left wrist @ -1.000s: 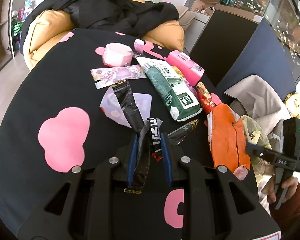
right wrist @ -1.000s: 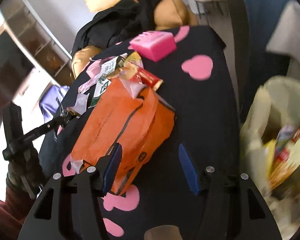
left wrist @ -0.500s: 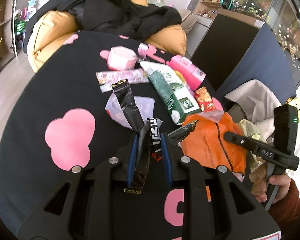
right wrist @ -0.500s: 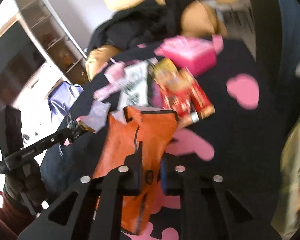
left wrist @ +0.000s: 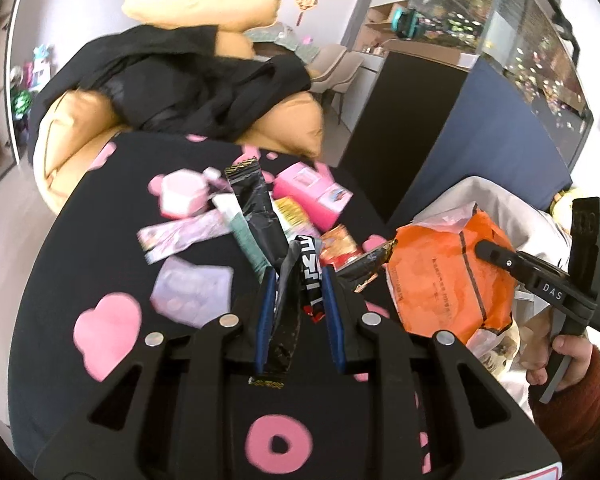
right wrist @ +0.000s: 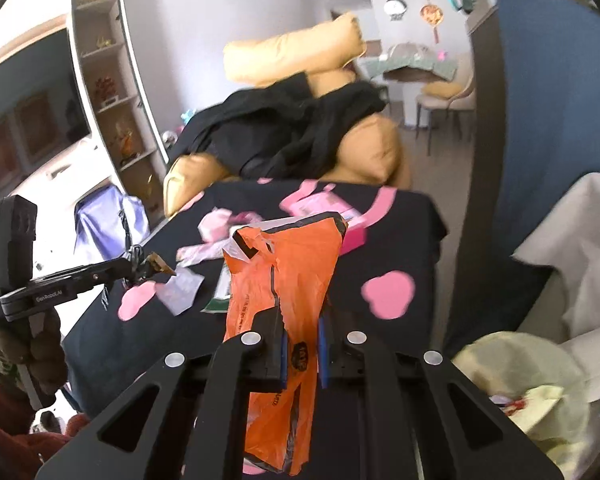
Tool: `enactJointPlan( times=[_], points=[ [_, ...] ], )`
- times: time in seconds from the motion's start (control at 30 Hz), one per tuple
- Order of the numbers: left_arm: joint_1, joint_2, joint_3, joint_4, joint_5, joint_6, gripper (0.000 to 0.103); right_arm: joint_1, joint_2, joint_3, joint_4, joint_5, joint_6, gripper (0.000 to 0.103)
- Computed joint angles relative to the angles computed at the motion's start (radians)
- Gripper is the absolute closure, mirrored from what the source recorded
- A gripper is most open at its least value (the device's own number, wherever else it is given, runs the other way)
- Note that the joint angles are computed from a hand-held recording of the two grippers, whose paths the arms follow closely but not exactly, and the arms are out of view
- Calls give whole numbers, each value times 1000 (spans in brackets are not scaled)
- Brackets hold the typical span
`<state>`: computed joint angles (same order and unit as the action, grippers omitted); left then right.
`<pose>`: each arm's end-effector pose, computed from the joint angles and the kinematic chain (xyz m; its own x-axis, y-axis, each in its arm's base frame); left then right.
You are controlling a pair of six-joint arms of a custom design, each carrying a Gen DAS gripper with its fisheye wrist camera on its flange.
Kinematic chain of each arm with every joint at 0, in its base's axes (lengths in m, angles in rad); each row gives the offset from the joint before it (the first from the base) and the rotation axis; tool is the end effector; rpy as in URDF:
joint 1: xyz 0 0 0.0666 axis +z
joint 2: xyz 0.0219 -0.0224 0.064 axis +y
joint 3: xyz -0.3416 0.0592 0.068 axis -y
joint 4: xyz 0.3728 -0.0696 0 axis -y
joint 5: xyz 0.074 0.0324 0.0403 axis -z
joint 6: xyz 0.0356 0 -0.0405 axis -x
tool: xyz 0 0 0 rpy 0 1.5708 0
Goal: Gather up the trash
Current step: 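Carry the black wrapper into the trash bag with the left gripper while the right gripper carries the orange bag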
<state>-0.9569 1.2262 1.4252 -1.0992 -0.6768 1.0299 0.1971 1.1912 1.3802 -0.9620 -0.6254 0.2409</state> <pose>0.2478 -0.3136 0.4689 -0.5865 -0.3280 -0.7406 -0.1742 0.9440 -0.2801 0.3864 0.0980 0.4712 -0.5291 -0.3029 -0.7927 -0.7166 0.6598 0.2262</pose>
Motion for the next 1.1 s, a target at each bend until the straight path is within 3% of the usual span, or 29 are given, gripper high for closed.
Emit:
enactJointPlan(
  times=[0.17, 0.43, 0.73, 0.87, 1.1],
  points=[
    [8, 92, 128, 38, 10, -98, 81, -101, 20, 38, -20, 3, 38, 91],
    [26, 286, 341, 113, 123, -213, 81, -261, 15, 38, 12, -9, 86, 91],
    [21, 469, 503, 173, 273, -290, 81, -411, 22, 33, 63, 5, 136, 91],
    [13, 577, 618, 157, 333, -315, 81, -458, 25, 36, 76, 1, 154, 91],
    [-9, 797, 901, 23, 396, -365, 81, -528, 42, 39, 114, -10, 155, 91]
  ],
)
